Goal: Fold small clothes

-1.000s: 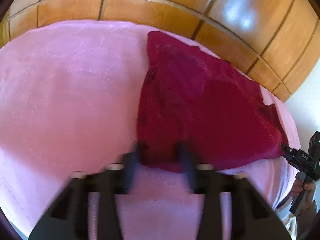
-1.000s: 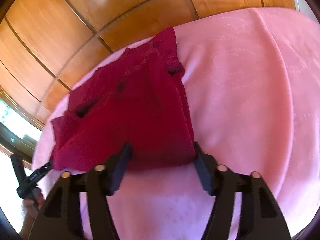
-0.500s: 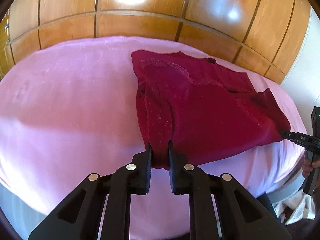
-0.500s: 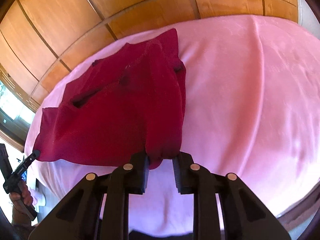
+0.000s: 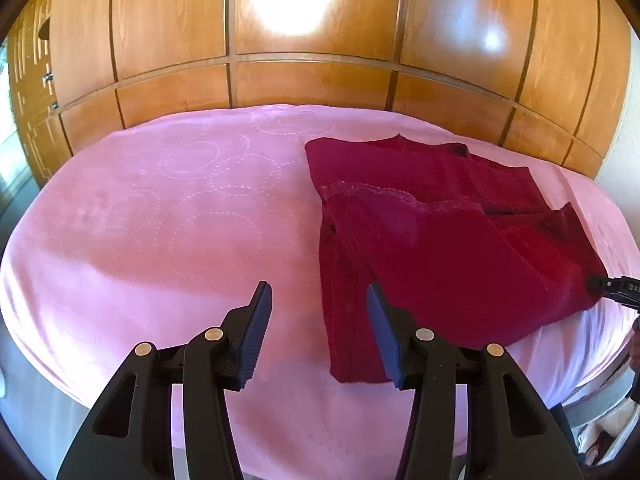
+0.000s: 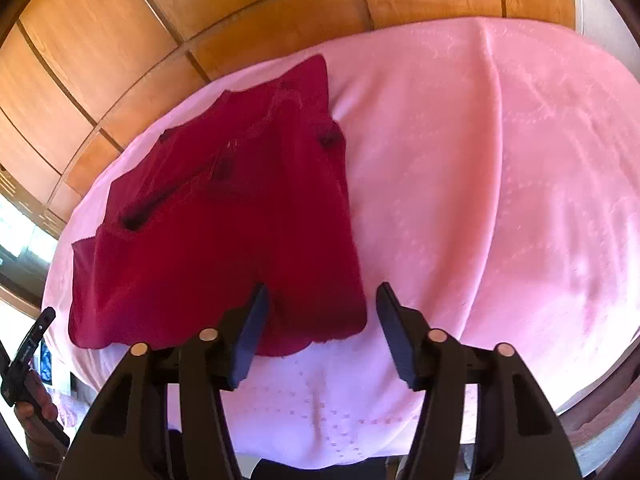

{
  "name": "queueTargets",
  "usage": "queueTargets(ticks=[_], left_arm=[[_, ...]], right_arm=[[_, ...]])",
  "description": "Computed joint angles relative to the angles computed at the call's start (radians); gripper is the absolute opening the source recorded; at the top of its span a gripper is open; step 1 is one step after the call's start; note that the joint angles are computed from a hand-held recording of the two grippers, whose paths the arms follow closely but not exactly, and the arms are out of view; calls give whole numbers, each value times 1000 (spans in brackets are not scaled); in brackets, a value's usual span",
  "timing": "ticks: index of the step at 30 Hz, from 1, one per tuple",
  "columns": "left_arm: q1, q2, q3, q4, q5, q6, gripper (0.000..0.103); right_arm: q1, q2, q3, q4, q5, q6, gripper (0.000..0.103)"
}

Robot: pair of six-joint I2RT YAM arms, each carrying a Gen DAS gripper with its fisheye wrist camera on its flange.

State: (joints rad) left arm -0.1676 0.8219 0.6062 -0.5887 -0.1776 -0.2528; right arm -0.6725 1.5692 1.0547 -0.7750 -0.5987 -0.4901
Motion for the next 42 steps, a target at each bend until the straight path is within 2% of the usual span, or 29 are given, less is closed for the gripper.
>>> queueTargets(ticks=[3, 10, 17, 22, 23, 25, 27, 32, 34, 36, 39, 40, 41, 42], left_arm=[[21, 33, 9, 9, 5, 8, 48], [59, 96, 23, 39, 12, 23, 49], [221, 183, 51, 102, 219, 68, 49], [289, 265, 70, 158, 336, 80, 49], [305, 288, 77, 167, 370, 88, 56], [323, 313, 82, 188, 405, 92, 65], [339, 337, 87, 214, 456, 100, 66], [343, 437, 130, 254, 503, 97, 66], [346, 481, 151, 269, 536, 93, 66], [331, 507, 166, 284, 551, 78, 66], [314, 536, 184, 292, 586, 87, 66], [304, 543, 184, 300, 584, 83, 59], [294, 558, 187, 303, 588, 81, 24], [288, 562, 192, 291, 579, 82, 13]], right_arm=[[6, -20, -4, 27, 7, 14, 65], [47, -52, -12, 93, 40, 26, 66], [123, -36, 40, 150, 47, 56, 65], [201, 15, 100, 192, 87, 104, 60], [214, 45, 124, 190, 94, 109, 59], [234, 93, 166, 178, 97, 115, 56], [253, 132, 194, 173, 100, 121, 55], [308, 158, 192, 189, 135, 124, 30], [320, 141, 169, 211, 163, 122, 16], [316, 127, 158, 216, 172, 122, 8], [295, 106, 153, 207, 155, 115, 7], [289, 98, 151, 203, 149, 111, 7], [284, 85, 148, 200, 145, 107, 7], [278, 68, 142, 193, 139, 103, 7]])
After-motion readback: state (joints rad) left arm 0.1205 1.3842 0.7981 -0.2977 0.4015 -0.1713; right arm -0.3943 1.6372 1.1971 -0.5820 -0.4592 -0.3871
